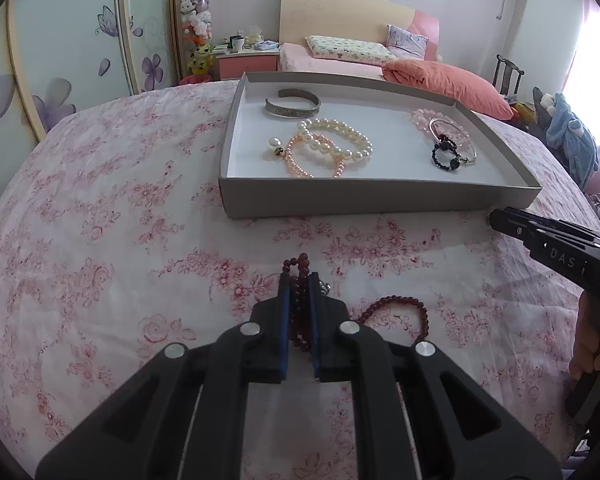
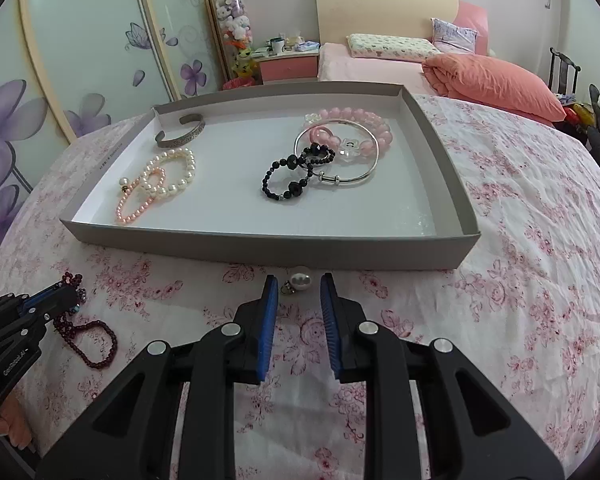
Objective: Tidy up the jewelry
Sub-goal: 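Grasp the pearl stud earring with the right gripper while the left gripper holds the strand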
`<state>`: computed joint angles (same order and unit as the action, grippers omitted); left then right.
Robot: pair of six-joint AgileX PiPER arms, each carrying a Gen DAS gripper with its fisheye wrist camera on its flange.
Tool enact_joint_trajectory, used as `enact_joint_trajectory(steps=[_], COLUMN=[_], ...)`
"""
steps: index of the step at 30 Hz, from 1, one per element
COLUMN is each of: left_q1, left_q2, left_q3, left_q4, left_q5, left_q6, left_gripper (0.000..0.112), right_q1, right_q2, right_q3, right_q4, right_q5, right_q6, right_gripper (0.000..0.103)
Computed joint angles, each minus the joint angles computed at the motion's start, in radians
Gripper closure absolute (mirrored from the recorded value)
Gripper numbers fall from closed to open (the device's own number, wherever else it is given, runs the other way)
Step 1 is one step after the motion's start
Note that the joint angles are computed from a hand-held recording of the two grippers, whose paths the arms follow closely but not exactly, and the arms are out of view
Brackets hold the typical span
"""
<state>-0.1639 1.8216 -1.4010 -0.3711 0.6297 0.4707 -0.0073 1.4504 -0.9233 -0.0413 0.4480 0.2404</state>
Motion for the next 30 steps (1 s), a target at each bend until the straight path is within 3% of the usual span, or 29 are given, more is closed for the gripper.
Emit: enact_joint_trajectory(steps=[30], left_q1=[-0.001], left_q2=[0.008], left_q3=[-0.010], left_q4=[-0.009], left_q5=[0.004], left_q6=[0.002], left_gripper=[0.102], right_q1=[0.027], right_q2=[-0.028], right_q3=[0.033], right_q4=[-0.130], right_q5=[0.005], right_q6=[0.111], right_gripper=[0.085])
